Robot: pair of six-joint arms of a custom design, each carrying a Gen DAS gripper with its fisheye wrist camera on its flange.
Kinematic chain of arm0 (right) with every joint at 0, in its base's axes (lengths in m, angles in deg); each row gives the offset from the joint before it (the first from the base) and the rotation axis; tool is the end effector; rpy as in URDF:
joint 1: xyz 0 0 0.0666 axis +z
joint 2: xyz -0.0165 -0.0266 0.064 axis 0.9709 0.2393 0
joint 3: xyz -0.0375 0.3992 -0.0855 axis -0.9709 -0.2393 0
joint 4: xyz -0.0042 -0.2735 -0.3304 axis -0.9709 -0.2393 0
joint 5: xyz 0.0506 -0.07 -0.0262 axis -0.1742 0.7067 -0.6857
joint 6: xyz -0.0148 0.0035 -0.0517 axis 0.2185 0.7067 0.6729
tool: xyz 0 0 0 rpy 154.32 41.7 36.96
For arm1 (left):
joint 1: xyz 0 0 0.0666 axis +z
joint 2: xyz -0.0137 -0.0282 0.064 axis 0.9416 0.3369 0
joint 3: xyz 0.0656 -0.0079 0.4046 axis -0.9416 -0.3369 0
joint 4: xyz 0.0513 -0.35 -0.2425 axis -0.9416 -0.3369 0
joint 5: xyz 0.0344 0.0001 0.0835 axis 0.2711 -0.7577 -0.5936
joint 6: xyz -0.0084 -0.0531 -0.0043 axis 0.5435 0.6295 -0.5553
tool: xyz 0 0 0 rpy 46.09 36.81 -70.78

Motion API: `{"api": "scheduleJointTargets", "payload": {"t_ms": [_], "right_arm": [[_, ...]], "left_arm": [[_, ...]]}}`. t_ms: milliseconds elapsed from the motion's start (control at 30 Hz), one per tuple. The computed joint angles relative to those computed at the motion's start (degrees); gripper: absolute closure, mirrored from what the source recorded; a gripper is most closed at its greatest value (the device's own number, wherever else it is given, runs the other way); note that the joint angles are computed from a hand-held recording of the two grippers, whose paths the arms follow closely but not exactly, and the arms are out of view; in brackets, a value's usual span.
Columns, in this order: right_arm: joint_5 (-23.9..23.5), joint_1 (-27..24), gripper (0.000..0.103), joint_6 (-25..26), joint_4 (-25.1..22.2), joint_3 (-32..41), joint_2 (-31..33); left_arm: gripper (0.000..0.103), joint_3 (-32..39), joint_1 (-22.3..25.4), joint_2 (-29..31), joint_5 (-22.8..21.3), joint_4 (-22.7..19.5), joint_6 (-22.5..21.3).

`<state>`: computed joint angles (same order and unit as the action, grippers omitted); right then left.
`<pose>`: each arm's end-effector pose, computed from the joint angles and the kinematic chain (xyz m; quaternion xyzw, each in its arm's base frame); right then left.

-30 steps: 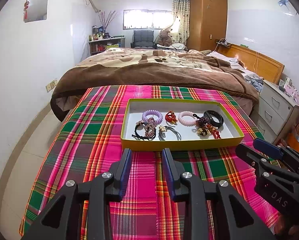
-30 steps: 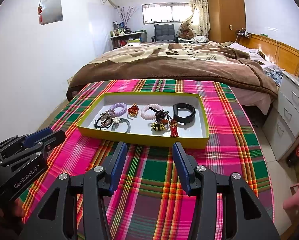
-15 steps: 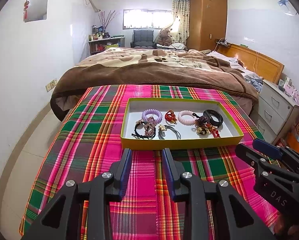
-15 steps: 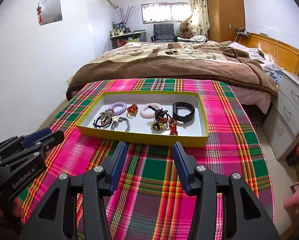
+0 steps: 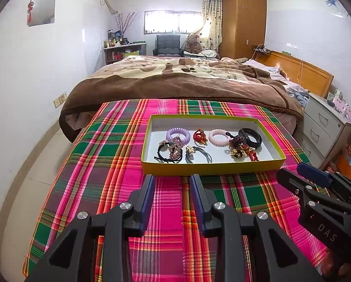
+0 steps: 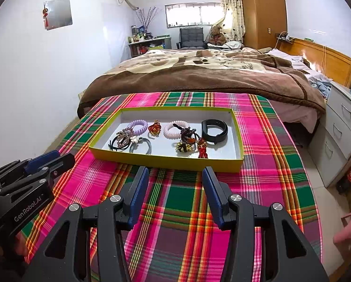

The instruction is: Organize jewelry

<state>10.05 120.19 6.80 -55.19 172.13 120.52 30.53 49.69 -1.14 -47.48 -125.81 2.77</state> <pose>0.4730 0.4303 0.4377 0.0723 0.9052 0.0272 0.4180 0.5139 -0.1932 0.4400 0.1327 0.8986 -0.0781 0.4109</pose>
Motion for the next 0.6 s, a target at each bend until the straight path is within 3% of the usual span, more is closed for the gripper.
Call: {"api": "scheduleJointTargets", "payload": {"t_ms": [600], "right_arm": [[-0.1,0.1,0.055,-0.1,-0.1,-0.4,-0.2]], "left_arm": [[0.072,-0.2,-0.2,-0.1,0.0,-0.3,-0.3]]}}
